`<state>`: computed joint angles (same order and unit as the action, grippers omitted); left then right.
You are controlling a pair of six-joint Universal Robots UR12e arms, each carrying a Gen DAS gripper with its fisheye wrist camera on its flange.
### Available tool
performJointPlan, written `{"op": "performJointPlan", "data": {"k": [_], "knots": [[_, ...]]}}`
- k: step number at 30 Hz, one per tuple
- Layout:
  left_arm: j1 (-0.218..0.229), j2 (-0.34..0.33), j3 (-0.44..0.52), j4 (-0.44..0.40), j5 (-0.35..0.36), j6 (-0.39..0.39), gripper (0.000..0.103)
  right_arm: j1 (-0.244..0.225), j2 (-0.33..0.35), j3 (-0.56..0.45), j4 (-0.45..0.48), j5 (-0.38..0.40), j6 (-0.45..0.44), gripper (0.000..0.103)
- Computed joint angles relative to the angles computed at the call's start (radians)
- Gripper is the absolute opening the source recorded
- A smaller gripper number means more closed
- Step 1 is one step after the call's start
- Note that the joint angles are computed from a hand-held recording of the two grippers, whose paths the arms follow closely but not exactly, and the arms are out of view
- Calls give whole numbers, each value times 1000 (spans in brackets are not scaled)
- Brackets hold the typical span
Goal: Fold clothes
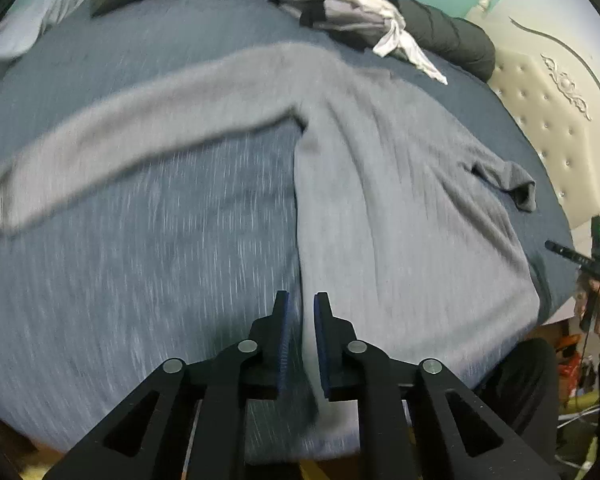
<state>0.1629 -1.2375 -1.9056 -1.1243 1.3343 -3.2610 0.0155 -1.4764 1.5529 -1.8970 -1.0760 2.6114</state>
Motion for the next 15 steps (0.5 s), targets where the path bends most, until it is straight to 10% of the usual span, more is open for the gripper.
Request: {"op": "performJointPlan", "data": {"k": [15], "knots": [[-9,-382,288,138,-16,100,30,168,356,-407,-55,24,128,51]]}}
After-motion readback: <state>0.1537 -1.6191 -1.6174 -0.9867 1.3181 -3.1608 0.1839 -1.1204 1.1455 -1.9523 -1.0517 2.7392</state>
